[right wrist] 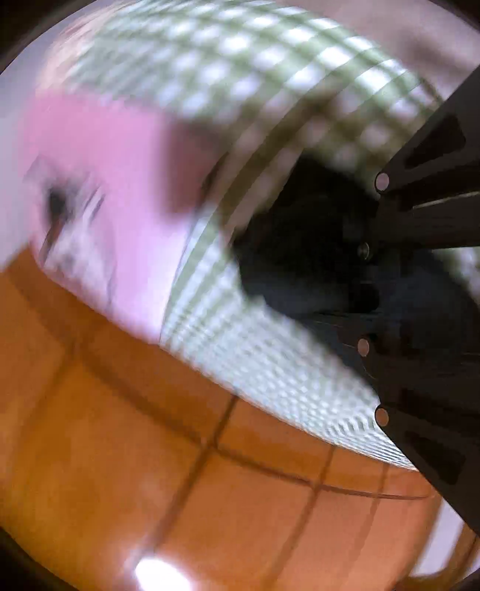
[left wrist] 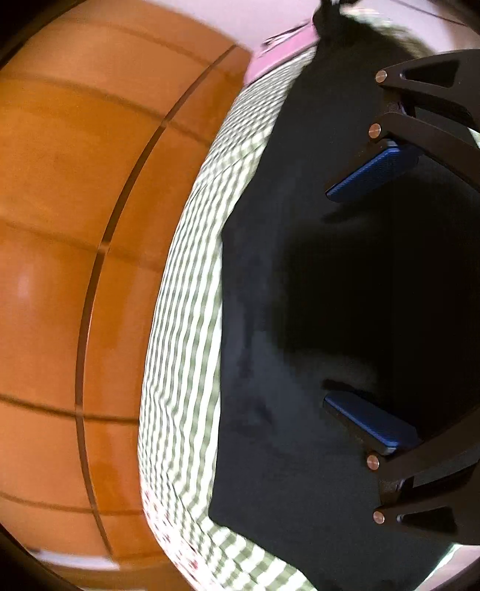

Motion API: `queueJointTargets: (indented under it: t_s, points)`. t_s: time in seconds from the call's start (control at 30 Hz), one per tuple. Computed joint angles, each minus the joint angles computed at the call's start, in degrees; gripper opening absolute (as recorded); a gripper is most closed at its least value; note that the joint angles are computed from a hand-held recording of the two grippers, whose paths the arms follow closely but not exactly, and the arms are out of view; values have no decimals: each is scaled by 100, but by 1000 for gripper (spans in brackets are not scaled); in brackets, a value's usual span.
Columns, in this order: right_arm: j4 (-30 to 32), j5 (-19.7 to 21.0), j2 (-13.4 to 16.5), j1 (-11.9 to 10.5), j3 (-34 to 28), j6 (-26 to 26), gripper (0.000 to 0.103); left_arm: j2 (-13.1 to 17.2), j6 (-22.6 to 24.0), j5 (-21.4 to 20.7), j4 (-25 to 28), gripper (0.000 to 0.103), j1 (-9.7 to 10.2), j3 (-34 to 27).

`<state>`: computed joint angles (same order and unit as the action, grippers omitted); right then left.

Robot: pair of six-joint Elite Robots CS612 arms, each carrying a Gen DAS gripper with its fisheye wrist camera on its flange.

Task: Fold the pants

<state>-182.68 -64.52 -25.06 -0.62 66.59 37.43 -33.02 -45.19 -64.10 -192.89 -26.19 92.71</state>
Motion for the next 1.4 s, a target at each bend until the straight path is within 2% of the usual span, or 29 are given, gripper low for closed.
queueJointTargets:
  t_s: [0.07, 0.1, 0.17, 0.23, 0.27, 0.37, 0.43, 0.53, 0.57, 0.63, 0.77, 0.83, 0.87, 0.93, 0.97, 1.03, 1.1, 1.17, 1.23, 1.33, 1.4]
  points:
    - [-1029, 529, 59, -18, -91, 106, 10, -37, -302, 64, 19, 103, 63, 63]
    - [-1559, 645, 94, -27, -131, 224, 10, -49, -427, 137, 25, 103, 77, 101]
    - [-1898, 409, 98, -12, -93, 161, 10, -78, -683, 288, 140, 103, 110, 186]
    - [-1440, 172, 83, -22, -20, 4, 10, -96, -892, 312, 223, 103, 155, 265]
    - [-936, 91, 108, -48, -1, -29, 10, -100, -982, 307, 229, 102, 170, 314]
    - [164, -47, 220, -88, -34, 1, 10, -115, -895, 446, 197, 102, 153, 420]
    - [260, -47, 289, -108, -1, 127, 12, -141, -808, 596, 302, 103, 130, 458]
    - [-141, 80, 363, -140, 51, 627, 16, -168, -851, 648, 315, 102, 144, 535]
    - [-49, -77, 301, -112, 94, 637, 18, -176, -909, 654, 272, 102, 151, 567]
    - [162, -740, 98, -11, 249, 495, 22, -197, -1058, 704, 203, 102, 160, 621]
    - [236, -2732, -235, 320, 481, 43, 25, -254, -1256, 756, 223, 102, 211, 675]
    - [47, -3274, -261, 477, 479, -327, 26, -300, -1363, 884, 269, 102, 239, 725]
    - [-69, -3392, -257, 544, 469, -571, 26, -324, -1436, 982, 319, 102, 248, 752]
    - [-176, -3301, -229, 659, 397, -1214, 26, -387, -1647, 1202, 479, 103, 288, 824]
    - [-59, -3033, -180, 718, 271, -1648, 26, -427, -1790, 1296, 592, 102, 317, 869]
    - [259, -2524, -54, 813, 29, -2143, 26, -515, -2110, 1431, 805, 103, 377, 976]
    - [547, -2281, 35, 896, -121, -2420, 26, -576, -2207, 1311, 873, 103, 494, 1063]
    - [883, -2164, 138, 969, -299, -2544, 26, -618, -2139, 1039, 924, 103, 615, 1124]
    - [1318, -2073, 246, 1036, -509, -2525, 26, -616, -1863, 546, 833, 103, 755, 1149]
    - [1295, -2519, 299, 1157, -550, -2599, 26, -573, -1438, 161, 708, 103, 837, 1118]
    - [1382, -2632, 289, 1197, -571, -2671, 26, -524, -1020, 33, 724, 99, 852, 1031]
